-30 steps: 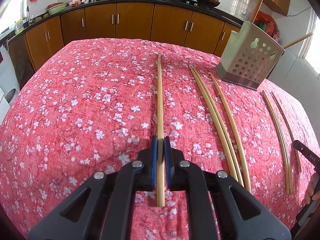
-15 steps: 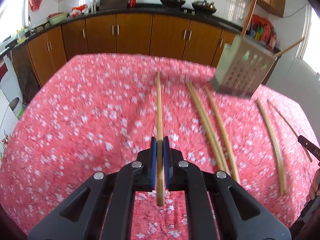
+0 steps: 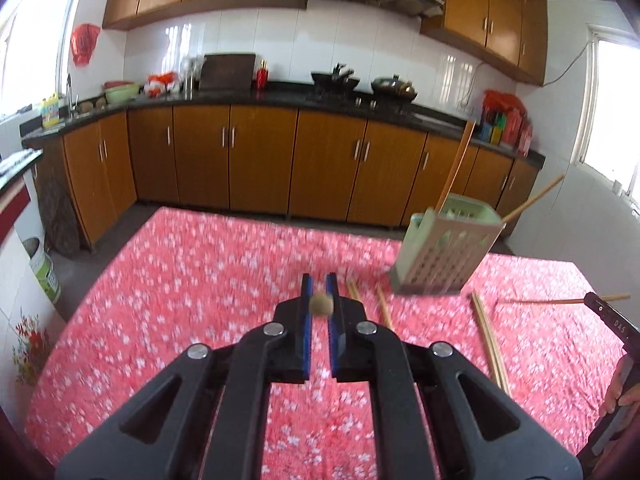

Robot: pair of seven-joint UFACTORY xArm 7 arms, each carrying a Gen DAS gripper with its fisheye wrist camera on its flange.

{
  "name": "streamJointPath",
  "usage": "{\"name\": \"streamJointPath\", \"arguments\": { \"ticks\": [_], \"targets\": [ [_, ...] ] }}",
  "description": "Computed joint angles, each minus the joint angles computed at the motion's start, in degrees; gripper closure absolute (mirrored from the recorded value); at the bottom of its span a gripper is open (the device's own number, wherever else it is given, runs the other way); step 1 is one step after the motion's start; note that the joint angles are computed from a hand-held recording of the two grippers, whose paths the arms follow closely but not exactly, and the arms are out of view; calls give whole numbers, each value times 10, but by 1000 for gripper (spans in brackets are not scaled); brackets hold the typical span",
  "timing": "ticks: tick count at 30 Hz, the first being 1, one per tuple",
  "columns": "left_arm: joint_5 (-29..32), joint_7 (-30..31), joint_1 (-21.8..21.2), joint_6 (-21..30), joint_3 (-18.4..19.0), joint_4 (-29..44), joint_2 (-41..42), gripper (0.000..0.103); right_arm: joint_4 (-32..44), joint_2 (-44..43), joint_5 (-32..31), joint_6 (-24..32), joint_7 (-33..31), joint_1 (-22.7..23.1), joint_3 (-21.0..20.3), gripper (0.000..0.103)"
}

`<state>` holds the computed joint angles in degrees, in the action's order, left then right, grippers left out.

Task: Organize utensils
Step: 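Lift the left tool's chopstick over the holder while the right tool carries its chopstick there, then open the left tool over the holder while the right tool releases its chopstick into it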

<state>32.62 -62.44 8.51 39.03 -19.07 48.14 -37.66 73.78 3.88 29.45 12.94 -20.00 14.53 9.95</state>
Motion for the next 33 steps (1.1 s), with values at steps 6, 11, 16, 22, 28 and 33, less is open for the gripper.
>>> {"name": "streamJointPath", "arguments": {
  "ticks": [6, 11, 16, 22, 28, 33],
  "targets": [
    [1, 14, 1, -9, 5, 36, 13, 95, 44, 11, 17, -3, -17, -1, 7, 95],
    [-3, 30, -5, -30, 2, 83, 44, 96, 100, 23, 98, 11, -73, -9, 27, 95],
    [12, 35, -6, -55, -10, 146, 86, 96, 166, 42, 191, 7, -134, -10, 48, 95],
    [67, 17, 3, -70, -34, 231, 140, 96, 245, 80, 234, -20, -173, -1, 71, 95],
    [135, -11, -4, -42, -40, 320, 224, 96, 314, 142, 138, -49, -115, 22, 74, 95],
    [99, 25, -45, -22, -3, 359, 284, 96, 359, 187, 16, -27, -16, 55, 36, 95]
  ]
}}
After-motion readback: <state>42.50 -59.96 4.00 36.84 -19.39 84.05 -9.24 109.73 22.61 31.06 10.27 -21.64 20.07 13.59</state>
